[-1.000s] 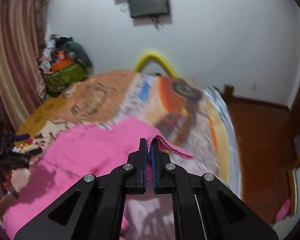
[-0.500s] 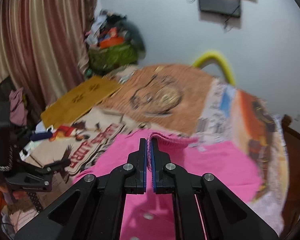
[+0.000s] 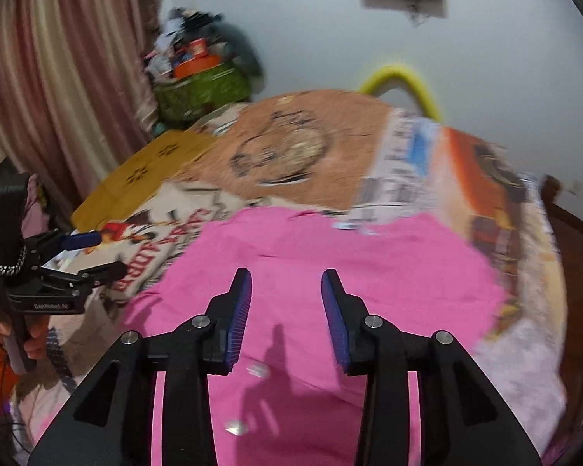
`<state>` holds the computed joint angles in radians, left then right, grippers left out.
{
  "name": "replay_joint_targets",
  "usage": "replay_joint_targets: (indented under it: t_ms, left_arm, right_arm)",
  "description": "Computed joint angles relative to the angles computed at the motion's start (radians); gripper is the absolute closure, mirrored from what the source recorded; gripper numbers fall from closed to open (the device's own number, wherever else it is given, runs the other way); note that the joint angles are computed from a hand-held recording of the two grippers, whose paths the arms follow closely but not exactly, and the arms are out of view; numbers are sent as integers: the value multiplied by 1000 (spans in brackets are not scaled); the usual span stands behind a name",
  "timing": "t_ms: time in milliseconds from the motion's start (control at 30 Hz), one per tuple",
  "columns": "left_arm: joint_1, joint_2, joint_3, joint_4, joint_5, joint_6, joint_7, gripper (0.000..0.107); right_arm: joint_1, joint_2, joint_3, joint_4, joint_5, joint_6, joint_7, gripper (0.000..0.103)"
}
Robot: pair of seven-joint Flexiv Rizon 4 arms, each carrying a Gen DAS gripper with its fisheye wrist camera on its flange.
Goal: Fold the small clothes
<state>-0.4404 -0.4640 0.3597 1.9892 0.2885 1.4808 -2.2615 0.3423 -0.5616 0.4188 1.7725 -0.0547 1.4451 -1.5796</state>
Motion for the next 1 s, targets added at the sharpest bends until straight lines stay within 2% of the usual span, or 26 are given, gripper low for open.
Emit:
replay_joint_targets:
  t_ms: [67, 167, 233, 300, 367, 433, 500, 567, 633, 667, 700, 733, 800, 900, 1000]
  left_arm:
    - [30, -24, -48, -29, -28, 0, 28, 25]
    - [83, -70, -131, -79, -93, -30, 96, 39]
    - [115, -103, -179, -112, -140, -55, 141, 43]
    - [119, -136, -188, -143, -175, -86, 157, 48]
    - [150, -166, -225, -165, -222, -110, 183, 52]
    - [207, -187, -294, -159, -287, -90, 221, 56]
    - [213, -195, -304, -152, -321, -58, 233, 62]
    - [223, -197, -324, -148, -346, -38, 268, 80]
    - [207, -203, -314, -159, -356, -40, 292, 89]
    - [194, -206, -303, -167, -357, -42, 301, 99]
    - [185, -208, -297, -171, -355, -38, 313, 102]
    - [166, -211, -277, -178, -354, -40, 310, 102]
    - [130, -216, -236, -188, -345, -36, 299, 103]
    - [73, -205, -165, -175, -326, -1, 255, 103]
    - [-11, -193, -56, -180, -288, -17, 197, 104]
  right_arm:
    - [10, 21, -51, 27, -5, 26, 28, 62]
    - [2, 32, -107, 52, -20, 39, 68, 62]
    - [3, 24, -143, 55, -38, 46, 95, 62]
    - [-8, 5, -167, 44, -49, 37, 124, 62]
    - [-40, -29, -156, 9, -44, 8, 145, 62]
    - [-79, -63, -121, -31, -35, -32, 138, 62]
    - [-98, -92, -101, -62, -31, -58, 116, 62]
    - [-96, -120, -99, -86, -36, -65, 94, 62]
    - [-80, -144, -108, -106, -43, -65, 87, 64]
    - [-69, -158, -113, -121, -45, -67, 89, 67]
    - [-73, -167, -107, -130, -44, -71, 82, 76]
    - [-63, -174, -113, -138, -46, -71, 85, 84]
    - [-53, -182, -119, -139, -52, -51, 80, 93]
    - [-34, -182, -140, -133, -66, -21, 87, 96]
    - [-6, -176, -181, -125, -96, 7, 103, 96]
